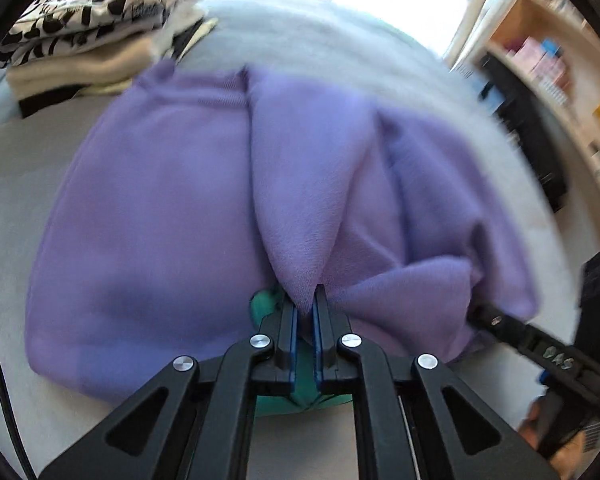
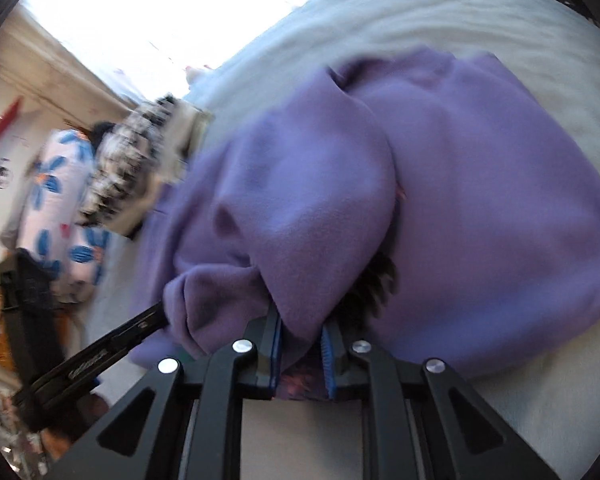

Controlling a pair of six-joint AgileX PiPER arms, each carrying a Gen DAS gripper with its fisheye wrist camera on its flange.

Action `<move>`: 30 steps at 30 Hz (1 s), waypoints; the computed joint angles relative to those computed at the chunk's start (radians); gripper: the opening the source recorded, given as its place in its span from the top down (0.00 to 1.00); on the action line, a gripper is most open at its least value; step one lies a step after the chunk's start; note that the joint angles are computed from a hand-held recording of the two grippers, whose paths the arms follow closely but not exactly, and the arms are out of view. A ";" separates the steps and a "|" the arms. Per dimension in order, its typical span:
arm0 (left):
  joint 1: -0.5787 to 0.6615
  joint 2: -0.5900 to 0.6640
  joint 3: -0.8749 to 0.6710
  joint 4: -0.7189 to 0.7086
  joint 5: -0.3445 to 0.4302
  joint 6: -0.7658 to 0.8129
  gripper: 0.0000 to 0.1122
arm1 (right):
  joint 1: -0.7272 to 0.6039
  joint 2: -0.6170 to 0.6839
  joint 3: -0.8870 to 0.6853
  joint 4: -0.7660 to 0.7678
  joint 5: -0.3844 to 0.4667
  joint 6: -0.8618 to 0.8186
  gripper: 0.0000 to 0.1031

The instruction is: Fold large clothes

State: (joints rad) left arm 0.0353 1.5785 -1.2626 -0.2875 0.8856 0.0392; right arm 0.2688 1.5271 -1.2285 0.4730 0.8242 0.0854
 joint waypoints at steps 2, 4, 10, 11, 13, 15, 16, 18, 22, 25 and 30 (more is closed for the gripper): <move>-0.019 0.003 0.039 0.037 -0.054 -0.034 0.96 | 0.008 0.003 0.037 -0.006 -0.045 0.005 0.85; -0.043 -0.003 0.042 0.065 -0.074 -0.080 0.94 | 0.007 -0.008 0.043 -0.004 -0.051 -0.008 0.83; -0.064 -0.080 0.067 0.148 -0.067 -0.124 0.72 | 0.021 -0.089 0.009 -0.168 0.024 0.048 0.58; -0.068 -0.098 0.067 0.164 -0.064 -0.139 0.70 | 0.031 -0.112 0.008 -0.204 0.028 0.064 0.58; -0.040 -0.143 0.078 0.164 -0.062 -0.126 0.70 | 0.062 -0.163 0.017 -0.273 -0.005 0.100 0.58; -0.051 -0.173 0.073 0.196 -0.080 -0.157 0.70 | 0.113 -0.176 -0.005 -0.353 -0.042 0.138 0.58; -0.019 -0.198 0.067 0.178 -0.061 -0.127 0.70 | 0.131 -0.159 -0.040 -0.364 -0.046 0.114 0.58; -0.017 -0.173 0.025 0.105 -0.083 -0.083 0.71 | 0.129 -0.109 -0.104 -0.302 -0.060 0.033 0.61; 0.003 -0.060 -0.055 -0.062 -0.112 0.027 0.89 | 0.119 0.053 -0.264 -0.180 -0.044 -0.123 0.82; 0.010 0.076 -0.167 -0.100 -0.067 0.015 0.92 | 0.099 0.188 -0.393 -0.110 0.045 -0.206 0.82; 0.000 0.210 -0.256 0.000 -0.049 -0.028 0.93 | 0.097 0.234 -0.408 -0.303 0.029 -0.136 0.92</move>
State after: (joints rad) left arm 0.0351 1.7883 -1.5189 -0.2873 0.8365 0.0113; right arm 0.3654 1.7610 -1.6363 0.1697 0.8535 -0.0508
